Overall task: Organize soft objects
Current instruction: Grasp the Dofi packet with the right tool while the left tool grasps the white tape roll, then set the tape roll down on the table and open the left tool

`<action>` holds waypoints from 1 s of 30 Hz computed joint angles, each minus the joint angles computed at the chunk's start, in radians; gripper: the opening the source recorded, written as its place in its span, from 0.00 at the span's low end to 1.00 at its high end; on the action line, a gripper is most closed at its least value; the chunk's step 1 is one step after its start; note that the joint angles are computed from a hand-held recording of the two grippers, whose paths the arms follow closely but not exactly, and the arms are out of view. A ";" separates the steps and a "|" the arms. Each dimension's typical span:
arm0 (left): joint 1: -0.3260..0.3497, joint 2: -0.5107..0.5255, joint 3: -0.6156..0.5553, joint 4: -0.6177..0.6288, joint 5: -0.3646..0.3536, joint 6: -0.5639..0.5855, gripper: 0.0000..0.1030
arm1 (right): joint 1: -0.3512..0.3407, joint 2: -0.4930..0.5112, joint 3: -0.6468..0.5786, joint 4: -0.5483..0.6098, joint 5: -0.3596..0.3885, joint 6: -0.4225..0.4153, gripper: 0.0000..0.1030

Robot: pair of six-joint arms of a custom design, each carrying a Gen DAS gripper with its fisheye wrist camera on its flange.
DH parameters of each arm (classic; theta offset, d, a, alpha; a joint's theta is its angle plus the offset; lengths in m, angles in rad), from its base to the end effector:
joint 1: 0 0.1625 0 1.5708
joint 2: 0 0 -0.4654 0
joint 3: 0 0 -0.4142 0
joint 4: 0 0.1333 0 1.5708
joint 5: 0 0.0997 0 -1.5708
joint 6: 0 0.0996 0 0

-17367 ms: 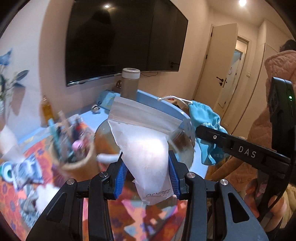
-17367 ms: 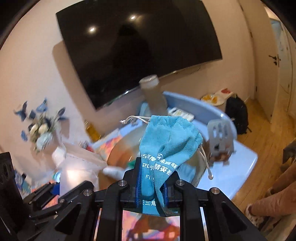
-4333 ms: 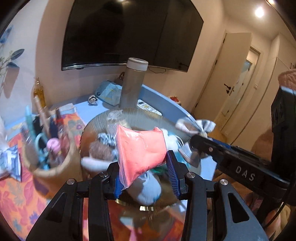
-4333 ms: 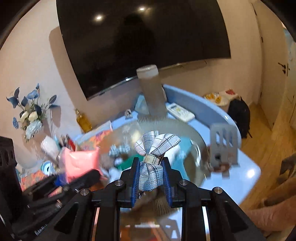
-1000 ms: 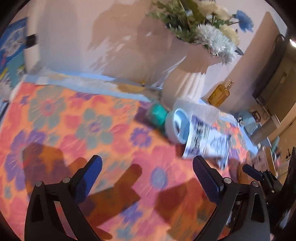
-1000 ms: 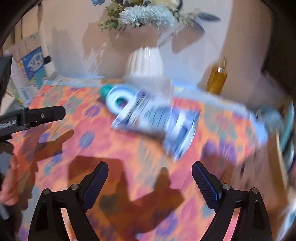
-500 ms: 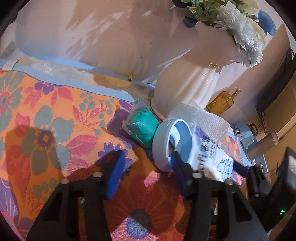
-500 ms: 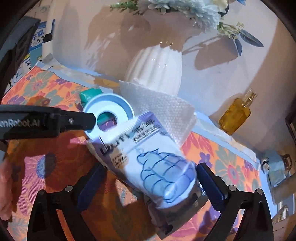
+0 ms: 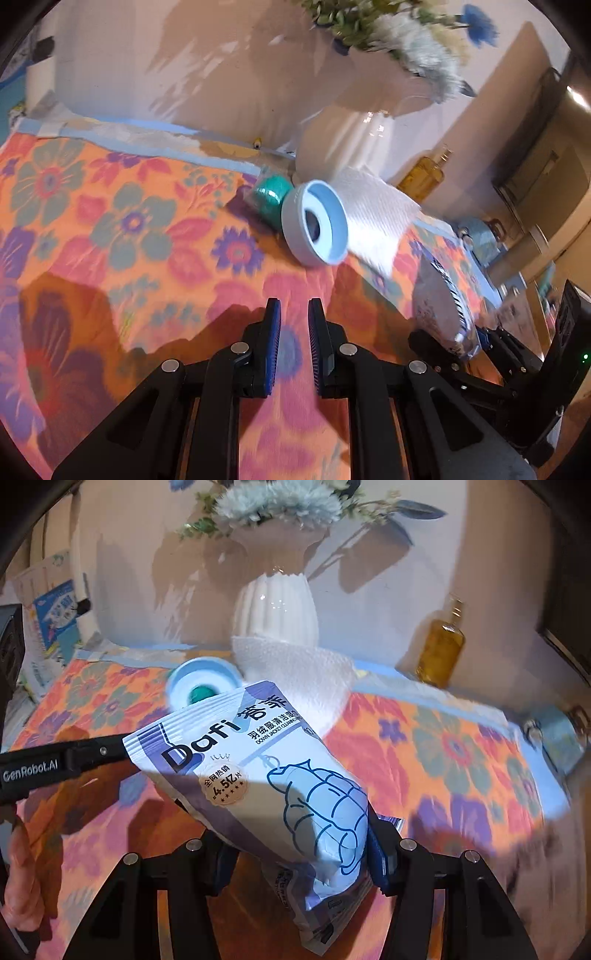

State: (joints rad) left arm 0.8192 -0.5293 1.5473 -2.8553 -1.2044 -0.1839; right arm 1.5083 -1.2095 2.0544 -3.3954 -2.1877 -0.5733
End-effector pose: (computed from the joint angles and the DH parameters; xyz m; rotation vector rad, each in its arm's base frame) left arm -0.3817 -0.6559 -0.0185 0.7371 2.7819 -0.5846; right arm 0.0404 -0.5661 0.3256 0.1882 -2.1546 0.8676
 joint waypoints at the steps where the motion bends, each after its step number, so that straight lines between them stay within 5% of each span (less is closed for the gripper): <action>1: 0.000 -0.012 0.016 0.001 -0.006 0.001 0.12 | 0.004 -0.022 0.034 -0.006 0.005 0.019 0.54; 4: -0.009 -0.044 0.055 0.007 0.016 0.017 0.13 | 0.019 -0.038 0.093 -0.058 -0.010 0.027 0.55; 8: -0.017 -0.035 0.008 0.072 0.029 0.040 0.45 | 0.030 -0.034 0.133 -0.095 -0.062 0.055 0.55; 15: 0.023 0.077 -0.174 0.141 -0.012 -0.108 0.49 | 0.038 -0.009 0.132 -0.153 -0.096 0.024 0.56; 18: 0.044 0.120 -0.228 0.132 -0.043 -0.147 0.44 | 0.039 -0.005 0.138 -0.181 -0.096 0.006 0.56; 20: 0.047 0.138 -0.248 0.130 -0.043 -0.141 0.19 | 0.036 -0.008 0.141 -0.187 -0.086 0.004 0.56; 22: 0.047 0.136 -0.245 0.134 -0.045 -0.140 0.10 | 0.036 -0.005 0.139 -0.191 -0.089 0.003 0.56; 30: 0.030 -0.026 -0.023 0.058 -0.076 -0.126 0.09 | 0.031 -0.008 0.151 -0.210 -0.066 0.002 0.56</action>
State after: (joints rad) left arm 0.8491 -0.5550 1.5244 -2.7975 -1.2804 -0.3103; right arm 1.5392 -1.2174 2.2051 -3.6057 -2.2536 -0.5715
